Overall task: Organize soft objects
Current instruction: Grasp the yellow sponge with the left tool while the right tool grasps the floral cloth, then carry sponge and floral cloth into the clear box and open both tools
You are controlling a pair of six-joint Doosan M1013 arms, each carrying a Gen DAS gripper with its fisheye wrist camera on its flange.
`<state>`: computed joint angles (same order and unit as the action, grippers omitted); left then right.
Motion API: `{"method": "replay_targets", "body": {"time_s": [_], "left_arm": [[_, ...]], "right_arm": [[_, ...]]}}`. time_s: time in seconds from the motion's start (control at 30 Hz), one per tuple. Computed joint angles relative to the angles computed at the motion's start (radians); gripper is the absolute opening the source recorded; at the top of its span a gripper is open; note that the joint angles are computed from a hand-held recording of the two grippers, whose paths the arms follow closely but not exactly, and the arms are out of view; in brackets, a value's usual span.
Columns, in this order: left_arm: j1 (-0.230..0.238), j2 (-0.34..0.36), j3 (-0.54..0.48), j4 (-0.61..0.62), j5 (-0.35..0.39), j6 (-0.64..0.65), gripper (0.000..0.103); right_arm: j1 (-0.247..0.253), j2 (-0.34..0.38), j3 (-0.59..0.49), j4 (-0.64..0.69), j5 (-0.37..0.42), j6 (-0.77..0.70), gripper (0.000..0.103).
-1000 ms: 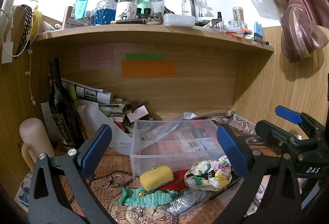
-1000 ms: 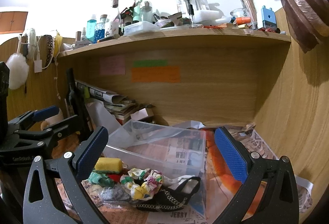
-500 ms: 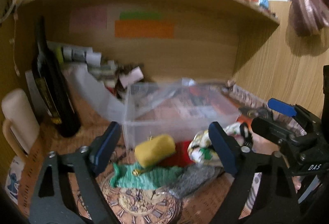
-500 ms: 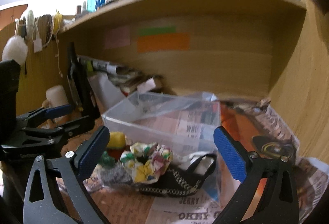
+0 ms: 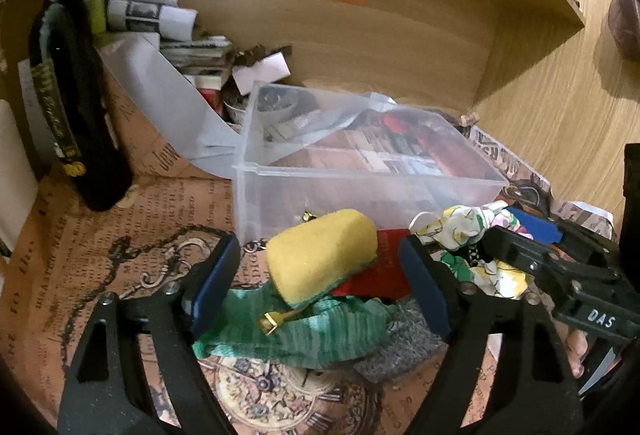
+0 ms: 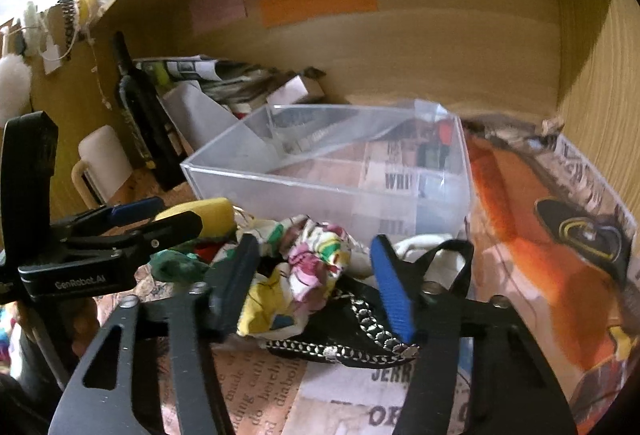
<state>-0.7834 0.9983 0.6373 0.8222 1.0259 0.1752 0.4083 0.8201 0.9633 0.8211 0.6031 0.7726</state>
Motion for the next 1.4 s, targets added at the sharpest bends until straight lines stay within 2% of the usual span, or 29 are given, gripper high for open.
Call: {"method": "replay_targets", "body": {"time_s": [0.17, 0.23, 0.3, 0.53, 0.77, 1.03, 1.23, 1.4], "left_arm": [[0.009, 0.020, -0.029, -0.049, -0.008, 0.033, 0.058], [0.010, 0.022, -0.030, -0.045, -0.012, 0.031, 0.056], [0.007, 0.019, -0.021, -0.023, -0.019, 0.018, 0.053], [-0.003, 0.005, -0.002, 0.025, -0.023, 0.001, 0.051], [-0.016, -0.021, 0.022, 0.118, -0.021, -0.041, 0.051], [-0.015, -0.012, -0.028, 0.168, 0.010, -0.013, 0.051], [0.004, 0.012, -0.101, 0.134, 0.024, 0.058, 0.051], [0.029, 0.058, -0.202, 0.041, 0.040, 0.155, 0.051]], "right_arm": [[-0.003, 0.005, -0.008, -0.012, 0.008, 0.024, 0.032], [-0.002, 0.004, -0.005, -0.010, -0.003, 0.014, 0.020], [-0.002, 0.003, -0.005, -0.006, -0.003, -0.001, 0.013], [0.002, -0.009, 0.015, 0.035, -0.044, -0.070, 0.012], [-0.004, -0.029, 0.030, 0.154, -0.072, -0.183, 0.011], [-0.004, -0.038, 0.017, 0.290, -0.138, -0.328, 0.011], [-0.001, -0.017, -0.036, 0.277, -0.180, -0.321, 0.011], [0.001, 0.023, -0.115, 0.133, -0.178, -0.181, 0.011]]}}
